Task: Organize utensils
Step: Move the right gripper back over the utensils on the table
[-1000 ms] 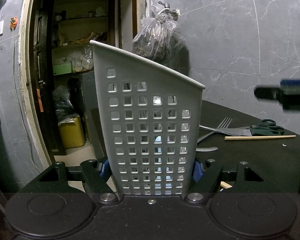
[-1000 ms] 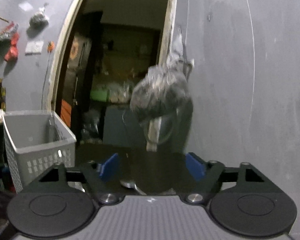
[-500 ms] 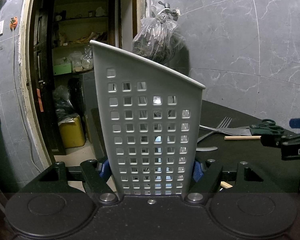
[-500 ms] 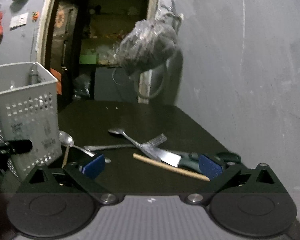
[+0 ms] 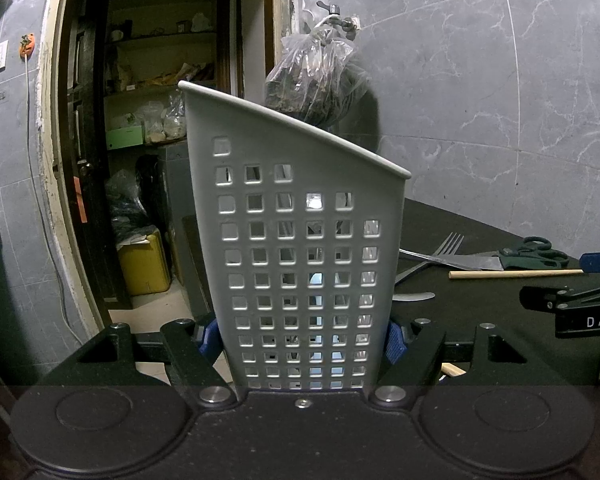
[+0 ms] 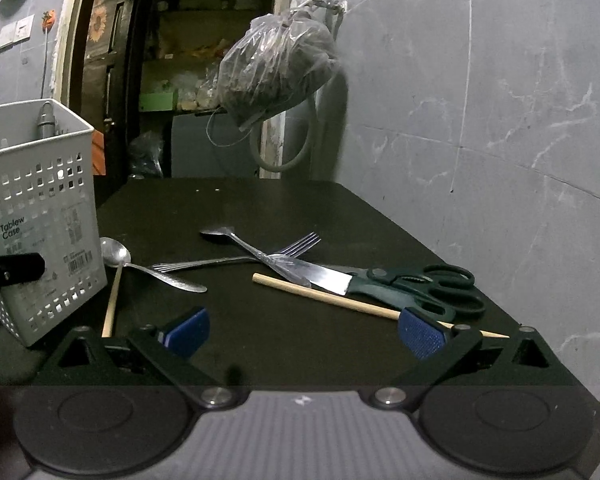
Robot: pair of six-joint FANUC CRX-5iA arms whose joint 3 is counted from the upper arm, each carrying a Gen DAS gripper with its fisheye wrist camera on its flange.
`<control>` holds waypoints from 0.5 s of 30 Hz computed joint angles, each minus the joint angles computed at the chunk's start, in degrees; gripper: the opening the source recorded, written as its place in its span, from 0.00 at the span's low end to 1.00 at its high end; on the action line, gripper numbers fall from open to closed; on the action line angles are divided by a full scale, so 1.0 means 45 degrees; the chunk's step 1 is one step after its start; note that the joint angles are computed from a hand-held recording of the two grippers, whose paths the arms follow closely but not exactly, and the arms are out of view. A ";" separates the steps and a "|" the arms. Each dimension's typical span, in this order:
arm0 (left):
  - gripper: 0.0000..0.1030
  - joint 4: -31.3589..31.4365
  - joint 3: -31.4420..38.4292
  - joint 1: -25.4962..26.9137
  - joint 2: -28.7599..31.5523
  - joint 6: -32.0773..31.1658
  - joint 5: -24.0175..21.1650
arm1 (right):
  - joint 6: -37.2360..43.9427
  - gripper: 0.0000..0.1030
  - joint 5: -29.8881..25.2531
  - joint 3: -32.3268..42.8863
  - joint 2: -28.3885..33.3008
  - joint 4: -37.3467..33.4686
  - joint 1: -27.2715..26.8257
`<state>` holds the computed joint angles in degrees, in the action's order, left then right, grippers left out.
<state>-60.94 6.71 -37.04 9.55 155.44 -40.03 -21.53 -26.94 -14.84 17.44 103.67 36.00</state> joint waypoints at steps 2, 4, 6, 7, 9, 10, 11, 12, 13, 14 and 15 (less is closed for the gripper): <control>0.73 -0.0017 -0.0030 -0.0009 -0.0017 0.0014 -0.0010 | 0.0028 1.00 -0.0003 0.0008 0.0002 -0.0045 0.0002; 0.73 -0.0013 -0.0020 -0.0010 -0.0011 0.0012 -0.0011 | 0.0058 1.00 -0.0009 0.0021 0.0009 -0.0106 0.0012; 0.73 -0.0022 -0.0024 -0.0014 -0.0009 0.0026 -0.0015 | 0.0175 1.00 -0.0007 0.0057 0.0024 -0.0255 0.0035; 0.73 -0.0026 -0.0043 -0.0013 -0.0026 0.0028 -0.0013 | 0.0212 1.00 -0.0015 0.0066 0.0033 -0.0294 0.0040; 0.73 -0.0017 -0.0022 -0.0012 -0.0008 0.0019 -0.0013 | 0.0347 1.00 -0.0062 0.0109 0.0063 -0.0404 0.0081; 0.73 -0.0013 -0.0042 -0.0007 -0.0024 0.0011 0.0003 | 0.0400 1.00 -0.0061 0.0122 0.0076 -0.0422 0.0086; 0.73 -0.0012 -0.0031 -0.0009 -0.0015 0.0012 -0.0003 | 0.0467 1.00 -0.0036 0.0130 0.0081 -0.0453 0.0083; 0.73 -0.0018 -0.0036 -0.0013 -0.0020 0.0021 -0.0006 | 0.0690 1.00 0.0002 0.0183 0.0104 -0.0605 0.0111; 0.73 -0.0045 -0.0031 -0.0037 -0.0007 0.0050 -0.0025 | 0.0850 1.00 0.0086 0.0230 0.0124 -0.0667 0.0097; 0.73 -0.0063 -0.0055 -0.0043 -0.0016 0.0074 -0.0020 | 0.0991 1.00 0.0191 0.0287 0.0146 -0.0673 0.0059; 0.73 -0.0072 -0.0072 -0.0047 -0.0021 0.0092 -0.0011 | 0.1276 1.00 0.0292 0.0406 0.0202 -0.0790 0.0038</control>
<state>-61.26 6.39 -37.25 9.46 155.85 -40.08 -15.79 -25.63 -13.01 18.35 100.11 36.17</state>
